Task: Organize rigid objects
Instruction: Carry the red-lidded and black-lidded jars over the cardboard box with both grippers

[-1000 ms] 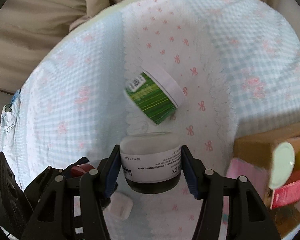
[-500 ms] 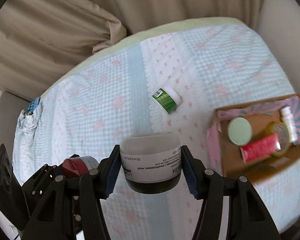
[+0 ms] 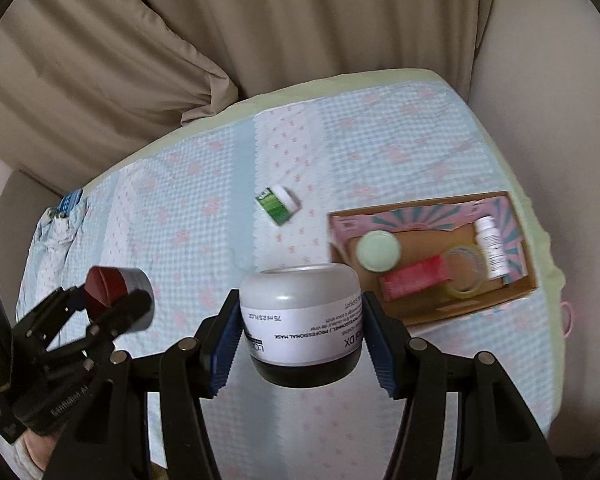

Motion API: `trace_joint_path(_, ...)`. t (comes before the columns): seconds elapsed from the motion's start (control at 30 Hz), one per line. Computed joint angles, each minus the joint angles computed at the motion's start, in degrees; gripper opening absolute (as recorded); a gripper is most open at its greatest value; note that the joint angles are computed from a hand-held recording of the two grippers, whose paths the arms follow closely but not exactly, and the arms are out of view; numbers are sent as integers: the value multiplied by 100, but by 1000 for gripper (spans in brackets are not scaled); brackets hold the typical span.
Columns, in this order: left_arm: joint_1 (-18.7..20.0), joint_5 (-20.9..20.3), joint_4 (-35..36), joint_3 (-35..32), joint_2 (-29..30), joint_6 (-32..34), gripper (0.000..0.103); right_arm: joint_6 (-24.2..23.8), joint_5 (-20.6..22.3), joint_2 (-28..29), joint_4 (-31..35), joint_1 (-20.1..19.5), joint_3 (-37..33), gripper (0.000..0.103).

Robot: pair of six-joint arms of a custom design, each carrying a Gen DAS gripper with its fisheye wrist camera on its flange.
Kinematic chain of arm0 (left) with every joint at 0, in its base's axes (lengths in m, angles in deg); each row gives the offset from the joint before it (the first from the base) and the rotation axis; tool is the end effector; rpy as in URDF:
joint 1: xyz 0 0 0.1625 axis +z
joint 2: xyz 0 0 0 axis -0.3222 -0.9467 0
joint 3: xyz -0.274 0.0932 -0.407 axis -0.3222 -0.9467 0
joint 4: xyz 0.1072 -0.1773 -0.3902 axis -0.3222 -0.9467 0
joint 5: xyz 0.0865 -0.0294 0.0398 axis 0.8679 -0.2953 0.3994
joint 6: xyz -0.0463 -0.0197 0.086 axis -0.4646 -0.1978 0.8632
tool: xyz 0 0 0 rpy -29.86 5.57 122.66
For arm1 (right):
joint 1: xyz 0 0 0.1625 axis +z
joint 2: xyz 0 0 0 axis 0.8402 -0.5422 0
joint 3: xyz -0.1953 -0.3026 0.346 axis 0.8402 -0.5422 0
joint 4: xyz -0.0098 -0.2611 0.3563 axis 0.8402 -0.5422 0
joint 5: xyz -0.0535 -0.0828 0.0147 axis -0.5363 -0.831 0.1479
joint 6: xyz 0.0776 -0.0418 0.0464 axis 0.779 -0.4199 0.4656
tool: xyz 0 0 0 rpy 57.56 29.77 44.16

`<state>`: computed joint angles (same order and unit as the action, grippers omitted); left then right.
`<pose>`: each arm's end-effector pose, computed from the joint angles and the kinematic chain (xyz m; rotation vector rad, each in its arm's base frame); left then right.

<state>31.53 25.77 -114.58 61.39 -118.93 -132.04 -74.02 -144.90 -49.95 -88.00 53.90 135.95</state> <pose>-0.4514 -0.3115 0.1578 0.1538 2.3574 -0.8569 0.2450 -0.3902 0.3922 0.6275 -2.6055 0.3146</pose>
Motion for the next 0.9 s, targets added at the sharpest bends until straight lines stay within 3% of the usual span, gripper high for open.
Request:
trace_joint_path(0.2,76,-47,-139,-573,858,-645,54,-1057,246,-270,513,-757,-430,53)
trace_joint_path(0.47,393,-72,-756,-1207,1839,-482,54,-1979,301,-158,736,-1589,-1016,53)
trace_joint_path(0.63,666,-59,-1001,-1622,2342,-105,54,-2250,418,157,750,-2011,-1375,53)
trace_joint_path(0.9,1290,-121,-1537,-2067,2889,611,54,-2297,512,830,692,-2392,-1837,53)
